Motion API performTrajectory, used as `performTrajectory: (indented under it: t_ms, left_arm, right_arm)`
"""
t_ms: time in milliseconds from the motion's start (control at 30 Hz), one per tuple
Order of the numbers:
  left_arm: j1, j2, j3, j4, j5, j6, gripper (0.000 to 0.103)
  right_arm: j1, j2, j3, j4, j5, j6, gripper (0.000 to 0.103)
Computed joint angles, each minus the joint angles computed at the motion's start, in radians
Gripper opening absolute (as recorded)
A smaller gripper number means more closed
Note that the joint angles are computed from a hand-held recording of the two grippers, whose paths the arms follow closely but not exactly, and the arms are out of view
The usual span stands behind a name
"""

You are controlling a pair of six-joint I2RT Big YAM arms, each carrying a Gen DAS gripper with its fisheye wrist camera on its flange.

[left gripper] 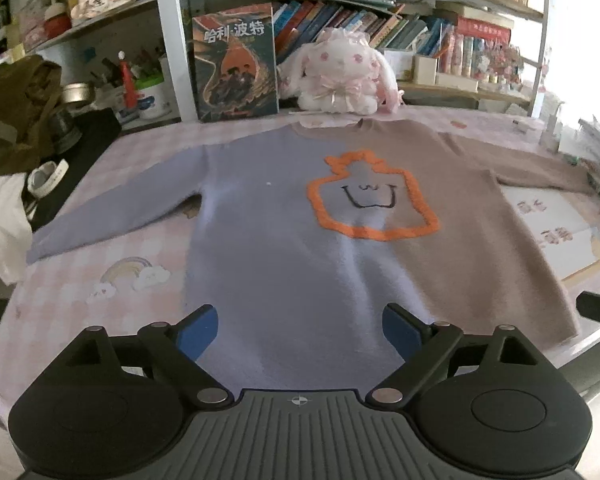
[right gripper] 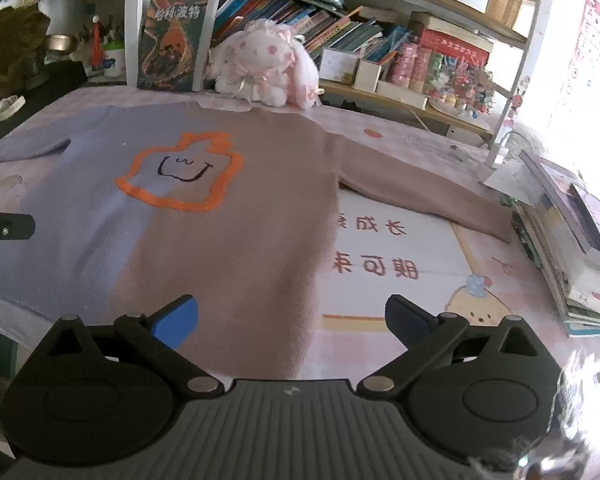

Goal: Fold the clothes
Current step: 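Open both tools and pull back above the spread sweater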

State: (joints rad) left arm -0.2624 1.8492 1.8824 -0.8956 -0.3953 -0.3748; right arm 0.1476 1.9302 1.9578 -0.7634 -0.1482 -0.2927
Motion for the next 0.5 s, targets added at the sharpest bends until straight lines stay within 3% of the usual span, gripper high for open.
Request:
performTrajectory:
  t_ms: [167, 300, 500]
  left_arm:
    - [-0.032, -0.012, -0.01, -0.032, -0.027, -0.046, 0.092]
    - [-0.039, -0.011, 0.004, -0.055, -0.038, -0.043, 0.092]
    - [-0.024, -0.047, -0.046, -0.019, -0.03, -0.01, 0.092]
  right_arm:
    - [-0.029, -0.037, -0.062, 0.016, -0.047, 0.021, 0.103]
    - [-0.036, -0.064, -0.102, 0.021, -0.066, 0.011, 0.103]
    - [-0.029, -0.082, -0.129, 0.047, -0.049, 0.059, 0.103]
